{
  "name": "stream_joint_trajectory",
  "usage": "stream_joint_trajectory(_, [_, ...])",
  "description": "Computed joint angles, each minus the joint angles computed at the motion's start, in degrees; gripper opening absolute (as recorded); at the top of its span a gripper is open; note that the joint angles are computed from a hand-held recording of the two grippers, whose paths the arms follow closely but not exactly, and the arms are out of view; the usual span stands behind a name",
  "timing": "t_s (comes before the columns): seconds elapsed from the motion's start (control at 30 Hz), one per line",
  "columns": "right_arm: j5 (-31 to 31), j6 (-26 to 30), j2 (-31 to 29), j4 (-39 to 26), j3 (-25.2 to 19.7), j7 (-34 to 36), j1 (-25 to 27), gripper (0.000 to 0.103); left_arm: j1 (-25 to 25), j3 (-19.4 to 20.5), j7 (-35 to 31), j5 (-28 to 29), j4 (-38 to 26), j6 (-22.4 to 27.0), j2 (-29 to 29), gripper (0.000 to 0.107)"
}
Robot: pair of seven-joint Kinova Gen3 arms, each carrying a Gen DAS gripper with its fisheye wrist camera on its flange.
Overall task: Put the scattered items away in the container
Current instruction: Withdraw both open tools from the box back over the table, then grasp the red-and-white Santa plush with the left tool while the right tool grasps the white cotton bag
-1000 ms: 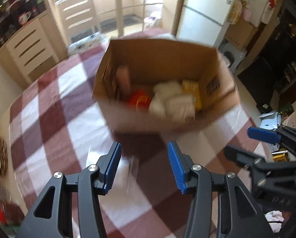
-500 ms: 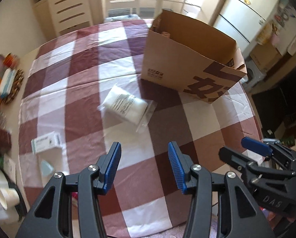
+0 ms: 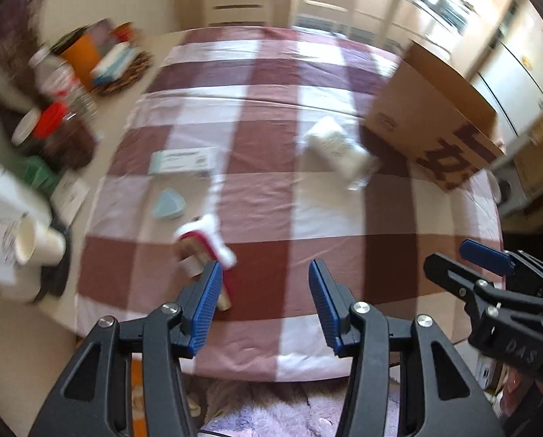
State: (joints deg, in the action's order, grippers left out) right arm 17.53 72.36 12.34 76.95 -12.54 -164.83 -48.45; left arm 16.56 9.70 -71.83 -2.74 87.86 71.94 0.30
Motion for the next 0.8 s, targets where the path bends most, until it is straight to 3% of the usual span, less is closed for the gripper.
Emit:
stream_joint_trajectory(0.23, [0.13, -4.11, 2.95, -1.21, 0.29, -0.30, -1.72, 0.067, -4.84, -2.88, 0.85, 0.43, 6.02, -0.82, -6.11, 0.055])
stream_joint_trajectory(0.4, [0.35, -1.12, 6.03, -5.32, 1.11, 1.93, -3.70, 0.067, -8.64, -5.09, -1.61, 2.83, 8.13, -1.44, -7.31, 0.055])
stream_joint_trajectory(0.6, [-1.25, -1.45, 8.62, -7.60, 3.27, -0.79, -3.63, 0.067, -12.38, -7.50, -9.21, 5.64, 6.77, -0.56, -4.07, 0.056])
stream_joint_trajectory(0.67, [-1.28, -0.89, 10.02, -9.37, 4.14, -2.39, -3.83, 0.067, -13.36, -7.97, -12.70, 6.91, 5.33, 0.19, -2.02, 0.064])
stream_joint_trajectory(0.8, [-0.71, 1.30, 12.86, -13.17, 5.88, -5.13, -4.67, 0.067, -14.96, -8.00, -19.12, 10.91, 2.62, 1.17, 3.00, 0.069])
